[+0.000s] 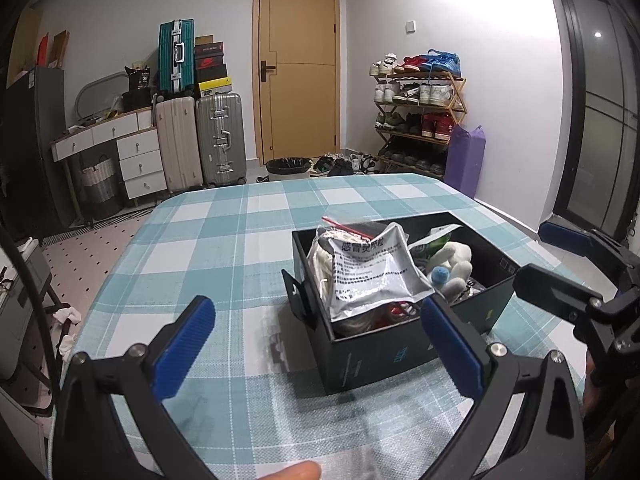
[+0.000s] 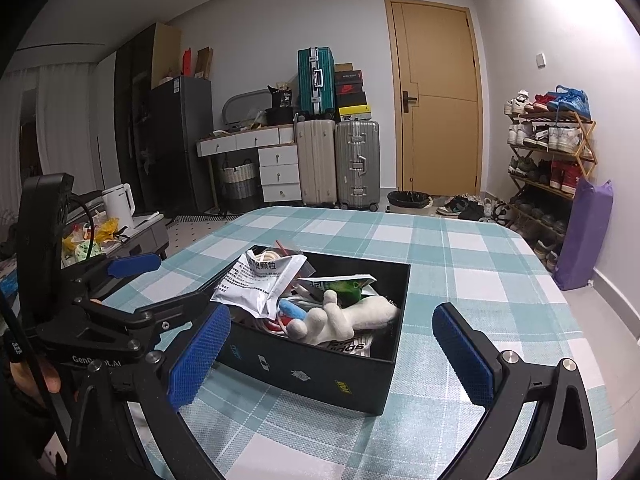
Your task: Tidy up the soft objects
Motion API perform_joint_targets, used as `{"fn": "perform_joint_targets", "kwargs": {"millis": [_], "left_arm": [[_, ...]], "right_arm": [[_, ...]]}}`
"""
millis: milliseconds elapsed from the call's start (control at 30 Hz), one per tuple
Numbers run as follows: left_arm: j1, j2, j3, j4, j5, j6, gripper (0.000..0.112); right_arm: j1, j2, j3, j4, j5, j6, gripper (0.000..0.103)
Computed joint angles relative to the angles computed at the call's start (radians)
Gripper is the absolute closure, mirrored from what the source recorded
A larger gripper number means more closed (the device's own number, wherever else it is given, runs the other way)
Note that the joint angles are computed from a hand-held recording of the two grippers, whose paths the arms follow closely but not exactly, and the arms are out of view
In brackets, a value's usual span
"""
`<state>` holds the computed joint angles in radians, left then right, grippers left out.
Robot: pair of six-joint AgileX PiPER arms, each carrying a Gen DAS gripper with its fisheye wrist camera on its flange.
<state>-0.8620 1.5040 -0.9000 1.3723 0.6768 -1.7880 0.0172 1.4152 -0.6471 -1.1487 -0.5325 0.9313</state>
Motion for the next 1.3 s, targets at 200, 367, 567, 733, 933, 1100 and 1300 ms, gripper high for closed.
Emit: {"fn": "perform_joint_targets", "kwargs": {"millis": [200,367,567,733,933,1100,1300], "left_arm": [[0.000,0.009,0.011,0.019,0.002,-0.023,0.009],[0.002,0.002,0.023,0.035,-0.003,-0.048,0.009],[-0.001,-0.002,0.031,0.051,0.004,-0.070,0.009],[-0.004,-0.005,0.035,0.056,0.013,-0.082,0.009],[-0.001,-0.009,0.041,0.062,0.014,-0.100,0.009],[-0.004,-0.012,0.044,0.067,0.019,-0.109,0.009],[-0.004,-0.012,0.045,0.068,0.017,-0.109,0.009]], "right_arm": [[-0.007,0.010,0.005,0.015,-0.011,-0.022,0.000],[-0.007,0.018,0.012,0.041,-0.019,-0.057,0.000],[-0.013,0.019,0.025,0.067,-0.035,-0.092,0.000],[-0.023,0.021,0.027,0.062,-0.052,-0.091,0.000],[-0.017,0.015,0.039,0.092,-0.052,-0.117,0.000],[-0.015,0.014,0.039,0.086,-0.053,-0.113,0.000],[-0.013,0.013,0.036,0.079,-0.049,-0.108,0.000]]}}
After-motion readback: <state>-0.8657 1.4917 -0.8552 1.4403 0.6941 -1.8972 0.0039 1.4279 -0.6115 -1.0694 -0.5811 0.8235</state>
